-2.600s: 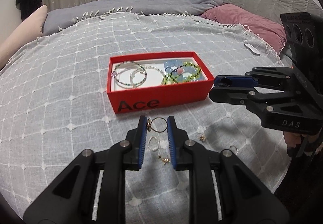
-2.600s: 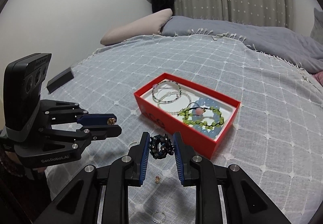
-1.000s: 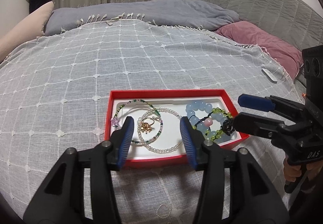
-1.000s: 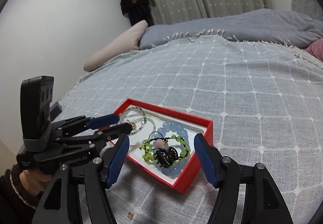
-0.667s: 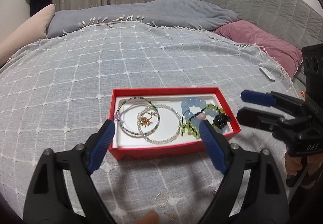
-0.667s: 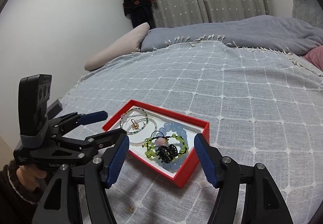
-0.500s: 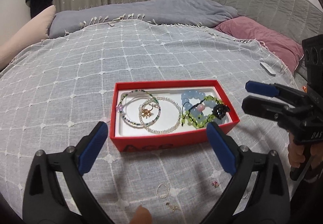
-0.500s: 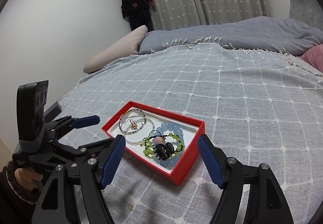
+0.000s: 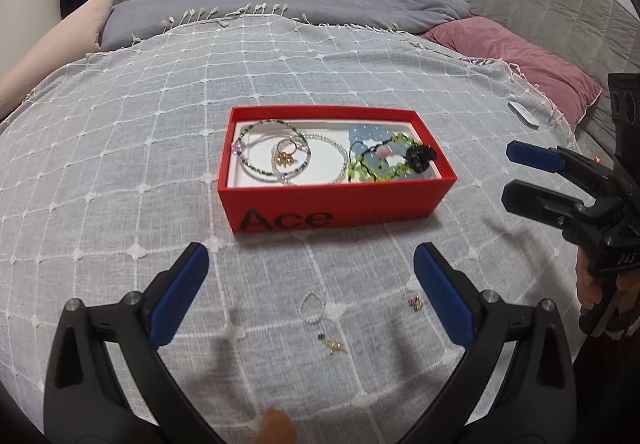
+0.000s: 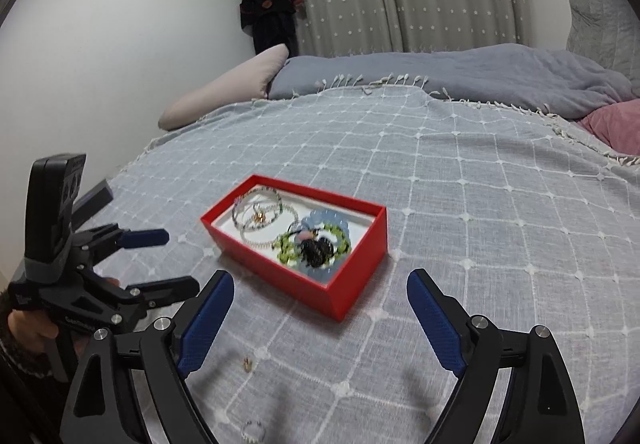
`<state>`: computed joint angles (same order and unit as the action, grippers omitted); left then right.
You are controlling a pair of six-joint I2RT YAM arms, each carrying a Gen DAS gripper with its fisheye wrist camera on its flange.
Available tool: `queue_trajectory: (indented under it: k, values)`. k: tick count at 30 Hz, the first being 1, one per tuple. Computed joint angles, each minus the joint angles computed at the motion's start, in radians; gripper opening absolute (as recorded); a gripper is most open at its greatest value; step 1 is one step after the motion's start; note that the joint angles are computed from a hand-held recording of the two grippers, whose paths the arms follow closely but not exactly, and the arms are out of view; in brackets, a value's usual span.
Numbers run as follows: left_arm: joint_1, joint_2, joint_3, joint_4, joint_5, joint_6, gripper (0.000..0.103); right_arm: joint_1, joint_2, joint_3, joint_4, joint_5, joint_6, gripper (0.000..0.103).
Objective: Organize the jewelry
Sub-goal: 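Open both tools, withdraw them and move toward the small gold pieces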
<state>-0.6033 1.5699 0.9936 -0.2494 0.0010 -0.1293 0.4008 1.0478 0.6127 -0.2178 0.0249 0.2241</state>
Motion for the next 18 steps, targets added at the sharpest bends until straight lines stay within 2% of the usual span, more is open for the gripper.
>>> queue_trajectory:
  k: [4,11,18]
  values:
    - [-0.013,-0.033,-0.042,0.008,-0.008,0.010,0.102,0.045,-0.050,-0.034,-0.048,0.067,-0.024,0.090]
    - [-0.004,-0.069,-0.113,0.024,-0.003,0.024,0.102,0.099,-0.134,-0.108,-0.114,0.112,-0.033,0.090]
    - [0.002,-0.094,-0.196,0.061,-0.004,0.017,0.102,0.201,-0.131,-0.155,-0.139,0.175,-0.018,0.090]
